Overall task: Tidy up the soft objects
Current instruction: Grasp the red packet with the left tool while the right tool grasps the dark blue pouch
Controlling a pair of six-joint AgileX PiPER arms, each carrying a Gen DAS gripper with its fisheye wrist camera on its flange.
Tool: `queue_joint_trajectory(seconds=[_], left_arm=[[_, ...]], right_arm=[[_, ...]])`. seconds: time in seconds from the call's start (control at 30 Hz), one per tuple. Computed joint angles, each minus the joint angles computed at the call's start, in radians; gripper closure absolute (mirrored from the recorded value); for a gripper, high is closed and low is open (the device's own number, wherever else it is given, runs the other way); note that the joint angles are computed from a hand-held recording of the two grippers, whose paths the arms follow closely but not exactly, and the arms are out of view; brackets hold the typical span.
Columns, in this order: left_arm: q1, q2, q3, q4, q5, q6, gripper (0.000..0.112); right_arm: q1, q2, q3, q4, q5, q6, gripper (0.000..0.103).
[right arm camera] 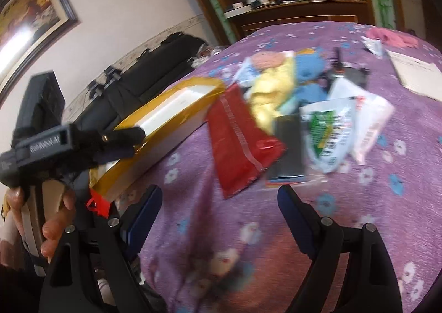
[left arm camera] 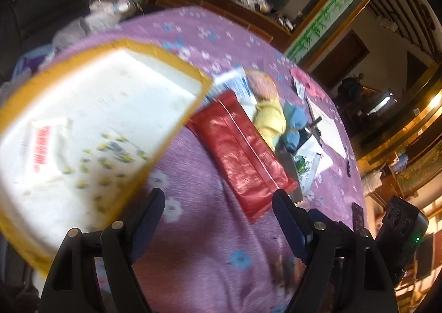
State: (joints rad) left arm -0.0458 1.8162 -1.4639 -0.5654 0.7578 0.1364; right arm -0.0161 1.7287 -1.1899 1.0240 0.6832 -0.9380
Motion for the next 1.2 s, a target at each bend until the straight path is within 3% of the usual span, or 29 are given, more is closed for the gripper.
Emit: queue_joint_trajectory(seconds=[0.23,0.3,0.4,0.57,0.6,0.67,0.7,0.73,0.87,0.93,1.0,1.1,1.17,1.2], left_arm=[[-0.104,0.206,-0.305,0.104,0.116,-0.154,0.027],[-0.137,0.297,-0.444,0.159,0.173,-0.205,0.026],[-0.162,0.441,-0.670,0.225,0.287,-0.296,0.024],[-0.187,0.541,-0.842,0.314,0.303,-0.372,0.014],[-0.186,0.543,-0.843,0.330,0.299,-0.380,0.015],[-0.185,0.538,-0.832,0.371,0.298,-0.374,0.027],[-0.185,0.529,-0.816,0.396,0.289,-0.374,0.039],[-0.176,0.519,-0.795,0.384,0.279,-0.349,0.041],[-0.127,0.480,-0.723,0.282,0.272,-0.220,0.056],[-0.106,0.448,-0.668,0.212,0.254,-0.158,0.073],[-0.087,0.414,-0.608,0.140,0.232,-0.079,0.084],[-0.068,0.386,-0.546,0.074,0.208,-0.030,0.086],[-0.052,0.384,-0.533,0.032,0.208,-0.026,0.081],[-0.045,0.379,-0.523,0.017,0.207,-0.028,0.071]], right_arm=[[-0.074,0.049,-0.039,-0.013,-0.012,0.057,0.018],[-0.068,0.039,-0.023,-0.027,-0.056,0.062,0.018],[-0.070,0.045,-0.025,-0.003,-0.051,0.038,0.018],[-0.067,0.066,-0.049,-0.034,-0.043,0.075,0.018],[-0.063,0.070,-0.057,-0.054,-0.044,0.101,0.018],[-0.058,0.074,-0.064,-0.081,-0.045,0.124,0.018],[-0.053,0.074,-0.067,-0.095,-0.051,0.138,0.018],[-0.052,0.069,-0.057,-0.095,-0.056,0.134,0.018],[-0.040,0.071,-0.061,-0.128,-0.068,0.170,0.018],[-0.035,0.072,-0.066,-0.147,-0.078,0.191,0.018],[-0.035,0.077,-0.076,-0.161,-0.077,0.207,0.018],[-0.040,0.074,-0.077,-0.160,-0.068,0.211,0.018],[-0.050,0.079,-0.096,-0.163,-0.048,0.234,0.018],[-0.060,0.080,-0.104,-0.144,-0.030,0.229,0.019]])
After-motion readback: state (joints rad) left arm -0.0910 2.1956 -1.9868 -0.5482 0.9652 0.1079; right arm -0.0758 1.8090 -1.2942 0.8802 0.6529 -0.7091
